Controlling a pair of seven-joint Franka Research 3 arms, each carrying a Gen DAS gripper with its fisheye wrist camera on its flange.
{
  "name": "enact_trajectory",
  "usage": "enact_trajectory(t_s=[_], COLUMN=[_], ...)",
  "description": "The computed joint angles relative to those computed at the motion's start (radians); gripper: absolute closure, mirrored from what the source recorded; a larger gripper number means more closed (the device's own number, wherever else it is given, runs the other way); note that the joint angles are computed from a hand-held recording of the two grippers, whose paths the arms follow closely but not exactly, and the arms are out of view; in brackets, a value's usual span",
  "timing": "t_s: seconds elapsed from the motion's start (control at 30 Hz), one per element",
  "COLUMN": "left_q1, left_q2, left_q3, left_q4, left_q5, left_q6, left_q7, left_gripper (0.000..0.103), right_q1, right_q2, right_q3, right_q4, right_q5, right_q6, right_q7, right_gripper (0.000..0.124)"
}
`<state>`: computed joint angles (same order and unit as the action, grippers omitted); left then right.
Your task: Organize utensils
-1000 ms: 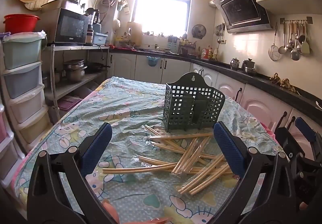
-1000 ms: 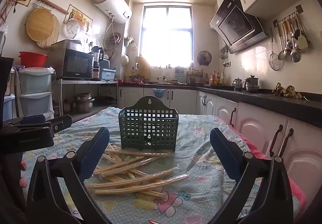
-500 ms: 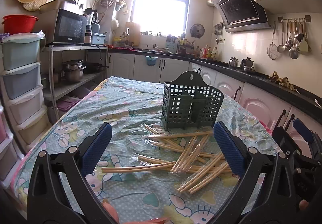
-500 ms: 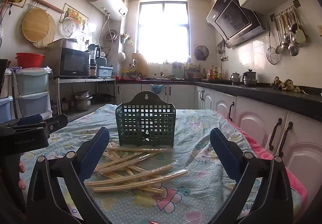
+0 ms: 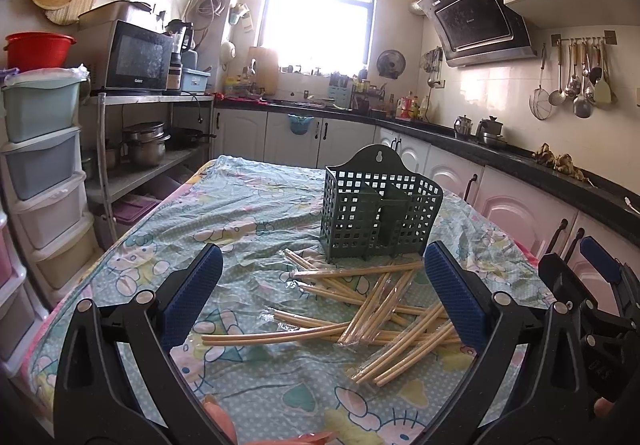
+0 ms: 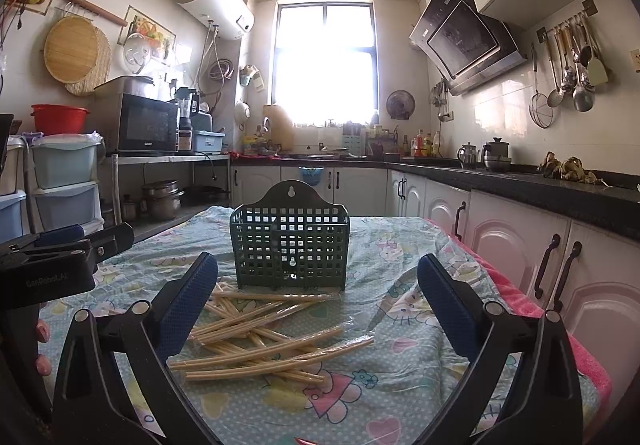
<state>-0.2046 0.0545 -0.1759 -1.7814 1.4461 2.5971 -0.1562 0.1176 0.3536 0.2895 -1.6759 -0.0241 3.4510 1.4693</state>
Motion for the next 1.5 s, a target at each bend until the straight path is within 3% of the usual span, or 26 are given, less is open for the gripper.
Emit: enact_trajectory(t_s=[0.5,0.73,1.07,1.23,1.4,1.5], left_q1=[-0.002,0.003,0.014,0.028,0.049,0.059], left_q2=[0.000,0.003,0.001,-0.003,-0.014,-0.020], left_q3=[0.000,0.004,0.009,0.014,0.023,0.023], left_q4=[-0.001,-0.003,-0.014,-0.024,-0.042,-0.049], left_q5=[-0.001,-0.004,-0.064,-0.166,-0.282,-0.344], left_q6=[-0.007,-0.005,-0.003,0.000,0.011,-0.002], left_q7=[-0.004,-0.014,0.015,0.075,0.140,0.184], left_gripper=[0.009,0.009,0.009,0.009,0.009,0.009], right_q1=[0.010,-0.014,-0.139,-0.269,-0.265,-0.232], right_q2=[-0.001,0.001,0.028,0.076,0.124,0.150], right_q3=[-0.008,0.020,0.170,0.349,0.386,0.365], right_q4=[0.001,0.000,0.026,0.079,0.174,0.243], right_q5=[0.006,-0.010,-0.074,-0.083,-0.040,-0.013], right_q6=[-0.004,-0.014,-0.076,-0.182,-0.295,-0.373], right_q7=[-0.002,-0.002,-0.011,-0.087,-0.174,-0.207], right_gripper=[0.027,0.027,0.027,0.027,0.027,0.027])
